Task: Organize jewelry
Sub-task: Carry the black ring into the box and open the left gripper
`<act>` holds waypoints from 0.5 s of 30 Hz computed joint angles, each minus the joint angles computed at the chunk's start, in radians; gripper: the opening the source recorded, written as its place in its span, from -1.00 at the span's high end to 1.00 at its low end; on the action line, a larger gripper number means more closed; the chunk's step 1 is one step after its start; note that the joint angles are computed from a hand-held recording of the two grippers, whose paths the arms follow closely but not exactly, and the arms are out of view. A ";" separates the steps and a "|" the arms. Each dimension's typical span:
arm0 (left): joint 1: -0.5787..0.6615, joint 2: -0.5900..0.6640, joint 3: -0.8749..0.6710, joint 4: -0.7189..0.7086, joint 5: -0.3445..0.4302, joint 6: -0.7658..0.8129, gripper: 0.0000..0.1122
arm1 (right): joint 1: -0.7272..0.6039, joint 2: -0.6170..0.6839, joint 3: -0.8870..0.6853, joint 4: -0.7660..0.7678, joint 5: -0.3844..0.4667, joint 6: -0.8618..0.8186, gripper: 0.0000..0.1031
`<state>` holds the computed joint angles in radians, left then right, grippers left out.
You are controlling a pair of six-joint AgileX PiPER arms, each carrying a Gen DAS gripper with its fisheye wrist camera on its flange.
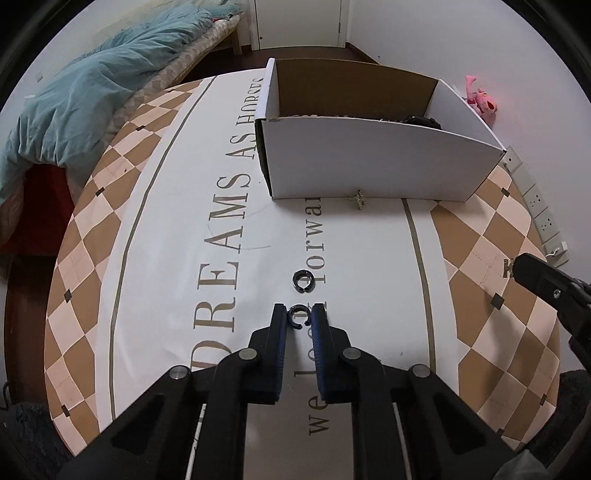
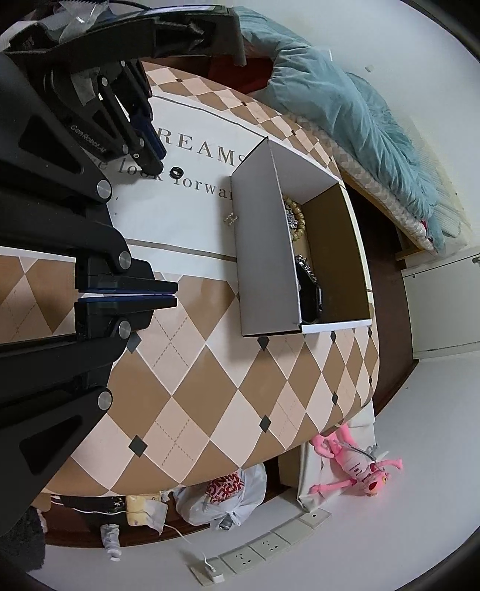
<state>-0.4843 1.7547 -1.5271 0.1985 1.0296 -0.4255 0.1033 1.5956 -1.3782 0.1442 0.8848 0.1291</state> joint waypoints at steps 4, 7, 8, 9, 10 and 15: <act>0.003 -0.017 0.008 -0.002 -0.007 0.008 0.81 | -0.004 -0.016 0.000 0.005 0.002 0.000 0.99; -0.002 -0.033 -0.002 0.004 -0.009 0.014 0.81 | -0.009 -0.029 -0.008 0.009 0.007 -0.003 0.99; -0.007 -0.042 -0.009 0.008 -0.006 0.017 0.81 | -0.011 -0.030 -0.014 0.013 0.011 -0.005 0.99; -0.011 -0.051 -0.018 0.010 -0.004 0.020 0.81 | -0.015 -0.034 -0.021 0.020 0.016 -0.008 0.99; -0.012 -0.056 -0.027 0.009 -0.002 0.025 0.81 | -0.018 -0.037 -0.029 0.023 0.021 -0.010 0.99; 0.003 -0.053 -0.179 -0.059 0.057 0.084 0.81 | -0.041 -0.031 -0.126 0.062 0.060 -0.035 0.99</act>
